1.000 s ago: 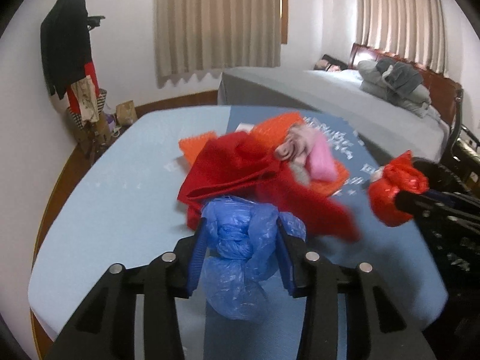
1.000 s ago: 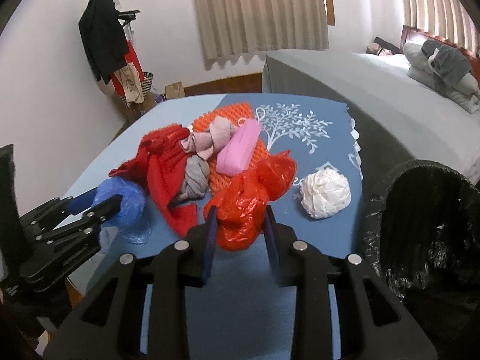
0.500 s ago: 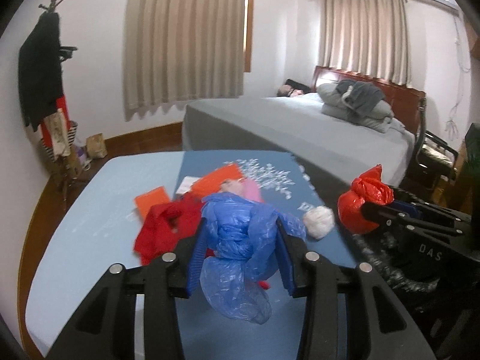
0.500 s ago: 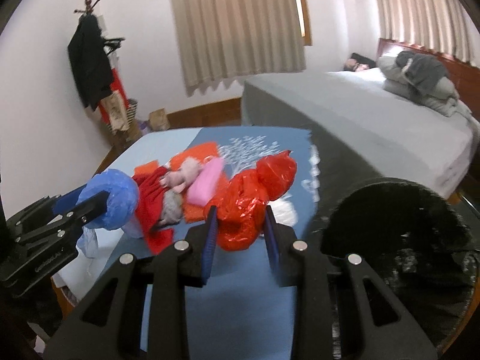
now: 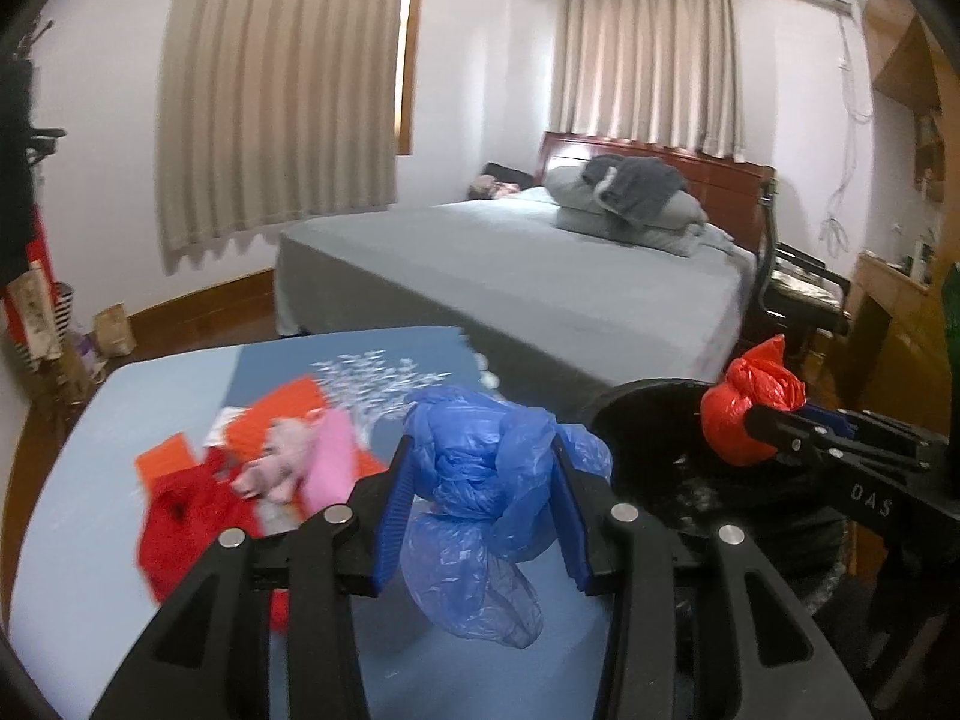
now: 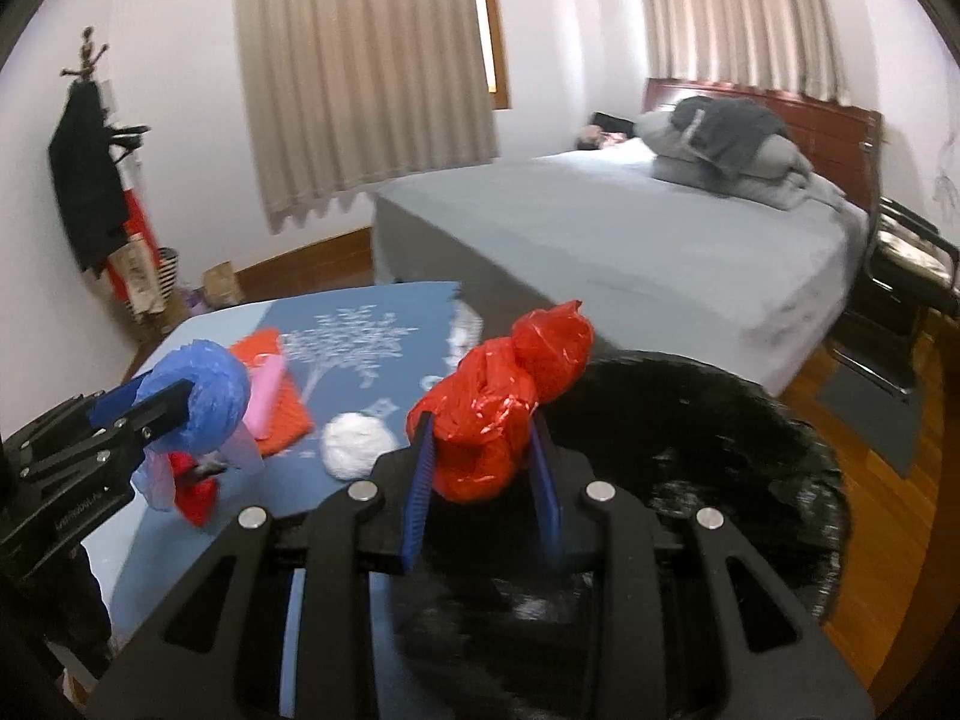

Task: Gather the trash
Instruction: 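Carry the blue and red bags over the bin and release them with both tools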

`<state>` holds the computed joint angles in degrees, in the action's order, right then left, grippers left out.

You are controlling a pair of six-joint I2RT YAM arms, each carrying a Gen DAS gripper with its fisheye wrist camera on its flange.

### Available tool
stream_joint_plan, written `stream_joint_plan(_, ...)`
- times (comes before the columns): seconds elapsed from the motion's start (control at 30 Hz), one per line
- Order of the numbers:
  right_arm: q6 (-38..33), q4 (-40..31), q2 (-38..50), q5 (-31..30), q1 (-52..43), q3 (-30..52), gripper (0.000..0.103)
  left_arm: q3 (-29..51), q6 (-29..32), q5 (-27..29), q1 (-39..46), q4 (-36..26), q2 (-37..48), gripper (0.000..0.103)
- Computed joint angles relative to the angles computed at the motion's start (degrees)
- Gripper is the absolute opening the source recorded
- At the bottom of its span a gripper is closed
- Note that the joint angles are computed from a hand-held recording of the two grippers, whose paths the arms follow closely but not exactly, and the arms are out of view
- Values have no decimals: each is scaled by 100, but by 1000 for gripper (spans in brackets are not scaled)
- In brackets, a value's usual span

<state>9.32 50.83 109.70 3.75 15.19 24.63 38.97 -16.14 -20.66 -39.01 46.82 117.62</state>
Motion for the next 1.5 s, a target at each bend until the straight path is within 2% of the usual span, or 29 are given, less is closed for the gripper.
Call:
stream_joint_plan(0.4, -249, 606, 320, -251, -1250, -394, 32, 2167, 200, 518, -504, -1108, 1102, 42)
stream_joint_plan(0.47, -285, 672, 362, -268, -1419, -422, 32, 2441, 231, 601, -571, -1242, 1240, 45)
stream_joint_plan(0.57, -330, 834, 439, -214, -1641, -511, 43, 2770, 290, 730, -633, -1450, 1373, 57)
stream_joint_plan(0.6, -322, 823, 440, -180, -1672, -489, 54, 2782, 312, 720, -627, -1428, 1401, 62)
stream_joint_plan(0.63, -293, 867, 440, -115, -1659, -511, 64, 2745, 331, 697, -631, -1383, 1382, 64)
stream_joint_plan(0.67, -282, 1002, 473, -53, -1677, -569, 68, 2739, 334, 671, -629, -1371, 1375, 68)
stream_joint_plan(0.73, -252, 1307, 570, 148, -1611, -669, 90, 2556, 317, 580, -585, -1249, 1283, 73)
stream_joint_plan(0.83, -229, 1486, 621, 231, -1507, -677, 95, 2223, 254, 360, -528, -1080, 1113, 81)
stream_joint_plan(0.9, -162, 1424, 597, 212, -1372, -619, 97, 1916, 262, 242, -439, -908, 962, 85)
stream_joint_plan(1.07, 33, 1218, 535, 232, -790, -399, 97, 969, 294, -170, -110, -402, 557, 87)
stream_joint_plan(1.27, 166, 583, 653, 315, 135, 341, 97, 2, 264, -575, 426, 67, 166, 87)
stream_joint_plan(1.5, 301, -181, 1244, 288, 909, 1492, 97, -617, 260, -714, 1108, 489, 150, 87)
